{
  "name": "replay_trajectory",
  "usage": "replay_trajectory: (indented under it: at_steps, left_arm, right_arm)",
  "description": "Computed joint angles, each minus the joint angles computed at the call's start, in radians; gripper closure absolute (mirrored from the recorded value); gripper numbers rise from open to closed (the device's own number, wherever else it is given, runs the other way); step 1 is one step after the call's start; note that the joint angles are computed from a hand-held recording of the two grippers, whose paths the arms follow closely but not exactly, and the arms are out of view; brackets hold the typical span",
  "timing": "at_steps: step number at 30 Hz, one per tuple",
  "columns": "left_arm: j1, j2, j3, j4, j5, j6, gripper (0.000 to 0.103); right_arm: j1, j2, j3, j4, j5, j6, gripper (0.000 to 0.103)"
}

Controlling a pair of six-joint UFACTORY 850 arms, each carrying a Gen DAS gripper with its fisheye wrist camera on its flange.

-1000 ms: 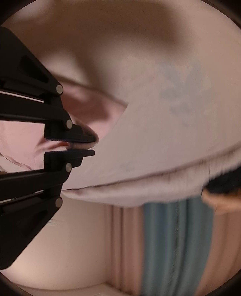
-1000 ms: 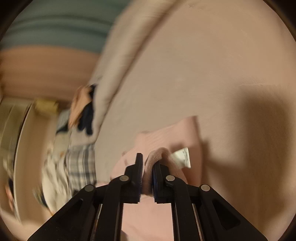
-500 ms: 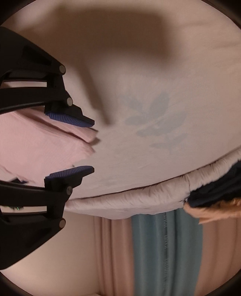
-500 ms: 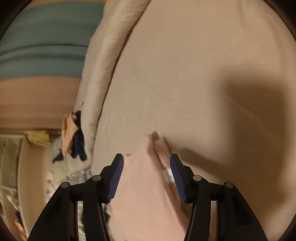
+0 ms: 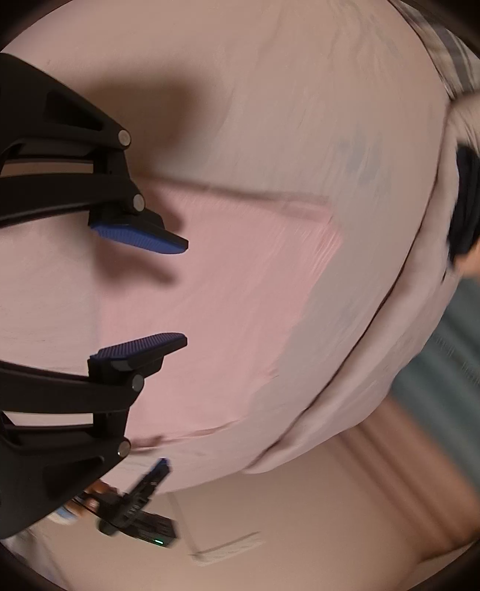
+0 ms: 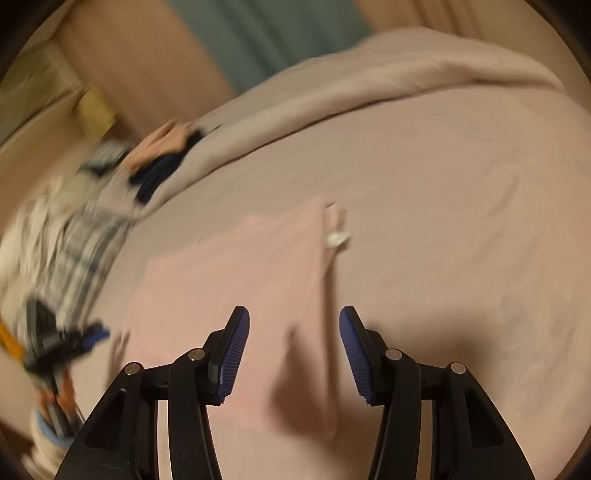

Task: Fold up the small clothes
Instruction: 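Open both tools, release the folded shirt and pull back, then grasp the shirt side edge with the left tool and fold it inward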

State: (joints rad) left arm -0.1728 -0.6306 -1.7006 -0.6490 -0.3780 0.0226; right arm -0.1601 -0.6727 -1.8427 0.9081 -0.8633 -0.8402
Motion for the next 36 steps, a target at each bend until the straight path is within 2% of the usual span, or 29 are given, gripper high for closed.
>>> replay_trajectory:
  at_steps: [3, 5, 7, 9, 12, 13, 16, 18, 21, 26, 29, 36]
  left_arm:
    - [-0.025, -0.03, -0.012, 0.022, -0.021, 0.012, 0.061]
    - [-0.039, -0.054, -0.027, 0.145, -0.031, -0.097, 0.061]
    - [-0.036, -0.08, -0.04, 0.19, -0.064, -0.152, 0.064]
    - [-0.027, -0.052, 0.016, 0.102, -0.024, -0.084, 0.066]
    - [-0.015, 0.005, 0.095, 0.006, -0.001, -0.02, 0.066]
    - [-0.017, 0.028, 0.123, 0.016, 0.013, -0.03, 0.066]
    - [-0.013, 0.076, 0.188, -0.005, 0.046, -0.036, 0.062]
    - [-0.007, 0.119, 0.25, -0.087, 0.072, 0.003, 0.056]
    - [0.013, 0.151, 0.303, -0.288, 0.089, 0.133, 0.05]
    - [0.039, 0.121, 0.301, -0.675, 0.036, 0.383, 0.049]
    - [0.042, 0.106, 0.285, -0.734, 0.016, 0.415, 0.049]
    - [0.082, 0.067, 0.265, -0.971, -0.084, 0.591, 0.049]
  right_arm:
    - [0.024, 0.022, 0.049, -0.034, 0.027, -0.063, 0.051]
    - [0.045, 0.021, 0.06, -0.082, 0.056, -0.06, 0.056]
    - [0.074, -0.009, 0.03, -0.214, 0.082, 0.049, 0.06]
    - [0.078, -0.017, 0.032, -0.28, 0.124, 0.105, 0.061]
    - [0.052, -0.04, -0.003, -0.229, 0.081, 0.103, 0.061]
    - [0.044, -0.044, -0.012, -0.227, 0.07, 0.112, 0.061]
    - [0.031, -0.012, 0.028, -0.245, 0.11, 0.119, 0.061]
    - [0.022, 0.023, 0.073, -0.24, 0.142, 0.102, 0.061]
    - [0.019, 0.078, 0.147, -0.159, 0.152, 0.018, 0.058]
    - [0.048, 0.09, 0.161, -0.101, 0.139, -0.022, 0.056]
    - [0.06, 0.095, 0.172, -0.056, 0.125, -0.077, 0.056]
    - [0.08, 0.088, 0.175, 0.041, 0.067, -0.134, 0.056]
